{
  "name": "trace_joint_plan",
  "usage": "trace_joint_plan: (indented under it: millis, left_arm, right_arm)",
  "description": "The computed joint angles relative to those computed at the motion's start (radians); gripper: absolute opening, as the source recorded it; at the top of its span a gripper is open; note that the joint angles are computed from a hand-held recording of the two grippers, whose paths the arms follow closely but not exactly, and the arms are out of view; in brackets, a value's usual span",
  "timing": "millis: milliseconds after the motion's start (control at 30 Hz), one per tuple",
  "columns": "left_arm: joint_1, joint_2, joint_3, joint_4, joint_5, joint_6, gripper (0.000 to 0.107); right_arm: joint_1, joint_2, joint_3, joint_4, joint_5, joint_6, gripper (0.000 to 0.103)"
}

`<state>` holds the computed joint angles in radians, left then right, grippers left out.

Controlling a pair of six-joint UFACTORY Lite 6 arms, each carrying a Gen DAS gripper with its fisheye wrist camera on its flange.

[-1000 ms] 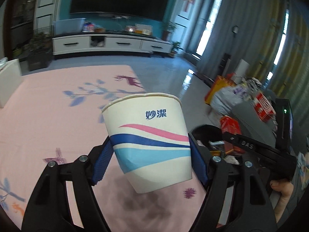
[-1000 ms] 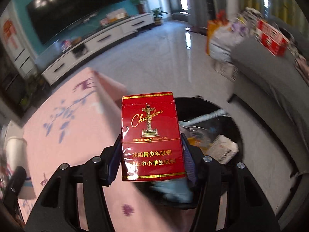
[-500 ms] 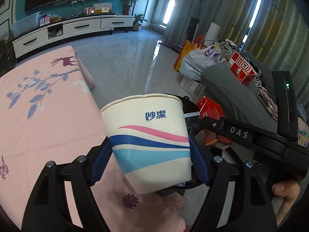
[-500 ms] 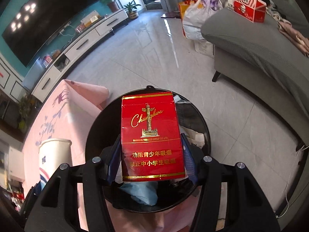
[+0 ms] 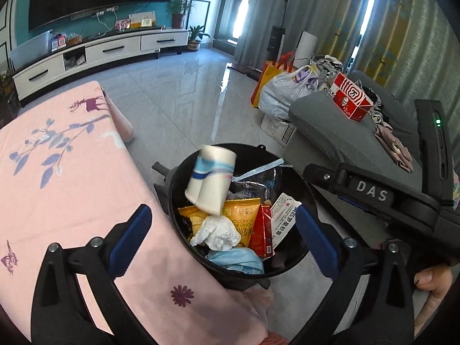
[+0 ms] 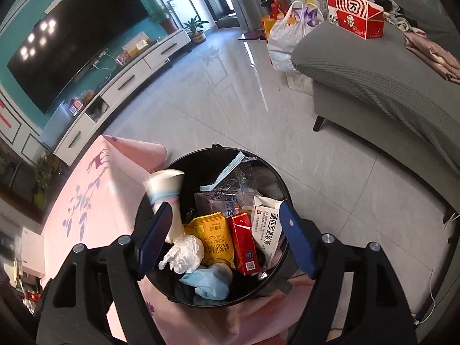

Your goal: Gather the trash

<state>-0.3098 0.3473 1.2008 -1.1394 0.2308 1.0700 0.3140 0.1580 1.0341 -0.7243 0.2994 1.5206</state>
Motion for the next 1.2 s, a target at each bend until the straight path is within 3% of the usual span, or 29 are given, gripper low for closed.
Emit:
trace_joint_plan:
  millis: [133,267,433,800,1200]
  left_arm:
    - [0.003,-0.056,-0.038,0.028,0.007,-0.020,0.100]
    - [0.012,-0.121,-0.090,-0.058,0.003,0.066,0.100]
    - [0.027,-0.154,-0.104,0.026,0.036,-0.025,0.100]
    - [0.027,-0.158,-0.118,0.065,0.053,-0.059,0.100]
    - [0.063,-0.142,-0.123,-0.014,0.101,0.010,0.100]
  right_arm:
    - [0.012,-0.041,-0.029,-0.057,0.023,0.056,0.079]
    - [0.025,-0.076,-0.052,-0.114,0.047,0.113,0.083]
    - [0.044,-0.096,-0.058,-0.156,0.084,0.158,0.085]
    - [0.047,-0.076,-0.048,-0.132,0.119,0.131,0.085]
    - [0.043,-0.048,-0.027,-0.112,0.149,0.115,0.085]
